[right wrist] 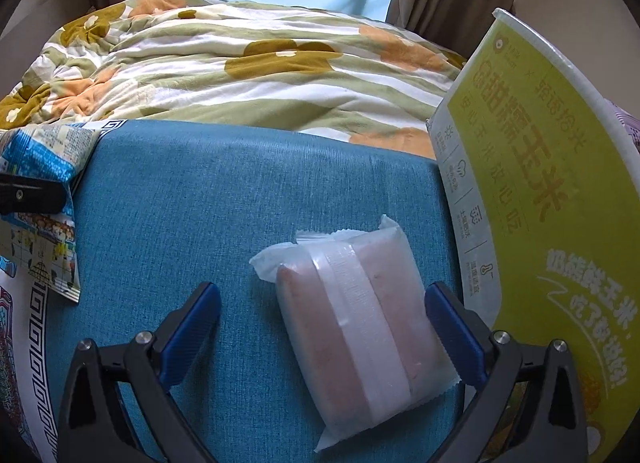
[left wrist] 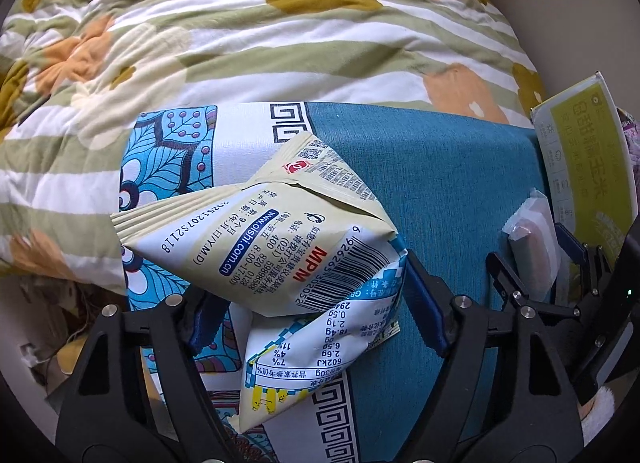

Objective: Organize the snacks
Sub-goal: 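Grasp the blue-white MPN bag with the left gripper while the right grasps the white packet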

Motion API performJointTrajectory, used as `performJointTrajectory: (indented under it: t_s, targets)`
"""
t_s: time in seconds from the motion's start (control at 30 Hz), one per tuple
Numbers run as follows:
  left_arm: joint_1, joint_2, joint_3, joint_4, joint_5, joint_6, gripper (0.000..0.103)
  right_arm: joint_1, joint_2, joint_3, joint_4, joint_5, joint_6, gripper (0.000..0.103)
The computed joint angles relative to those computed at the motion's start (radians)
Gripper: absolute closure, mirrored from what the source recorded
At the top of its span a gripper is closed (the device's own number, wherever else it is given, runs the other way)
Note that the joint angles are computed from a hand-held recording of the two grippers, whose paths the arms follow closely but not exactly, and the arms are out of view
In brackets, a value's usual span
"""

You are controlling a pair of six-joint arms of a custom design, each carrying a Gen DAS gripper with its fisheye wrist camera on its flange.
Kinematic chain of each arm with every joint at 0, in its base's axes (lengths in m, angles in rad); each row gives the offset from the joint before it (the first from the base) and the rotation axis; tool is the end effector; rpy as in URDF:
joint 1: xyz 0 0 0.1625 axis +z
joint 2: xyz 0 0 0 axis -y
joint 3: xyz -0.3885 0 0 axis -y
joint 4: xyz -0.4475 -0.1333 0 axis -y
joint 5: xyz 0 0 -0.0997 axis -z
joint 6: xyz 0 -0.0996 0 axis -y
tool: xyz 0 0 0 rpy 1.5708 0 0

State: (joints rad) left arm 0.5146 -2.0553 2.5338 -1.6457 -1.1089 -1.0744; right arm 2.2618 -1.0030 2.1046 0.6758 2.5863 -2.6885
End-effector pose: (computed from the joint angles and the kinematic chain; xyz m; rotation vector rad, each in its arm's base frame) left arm -0.1502 -0.2890 0.1791 0.0998 2.5590 -0.2729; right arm 0.2306 -0.2024 0.0600 0.3772 -2.1141 0.4589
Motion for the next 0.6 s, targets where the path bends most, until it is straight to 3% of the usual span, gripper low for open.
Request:
performJointTrajectory:
  t_s: [0.27, 0.53, 0.6]
  targets:
    - [-0.048, -0.059, 0.027, 0.043, -0.025, -0.031, 0.027, -0.014, -0.047, -0.006, 0.077, -0.132, 0.124, 0.000]
    - [-0.102, -0.110, 0.053, 0.080, -0.056, -0.060, 0.027, 0.032, -0.108, 0.048, 0.018, -0.225, 0.175, 0.002]
    - [-0.122, -0.135, 0.063, 0.099, -0.065, -0.076, 0.027, 0.036, -0.119, 0.062, 0.008, -0.223, 0.204, 0.008]
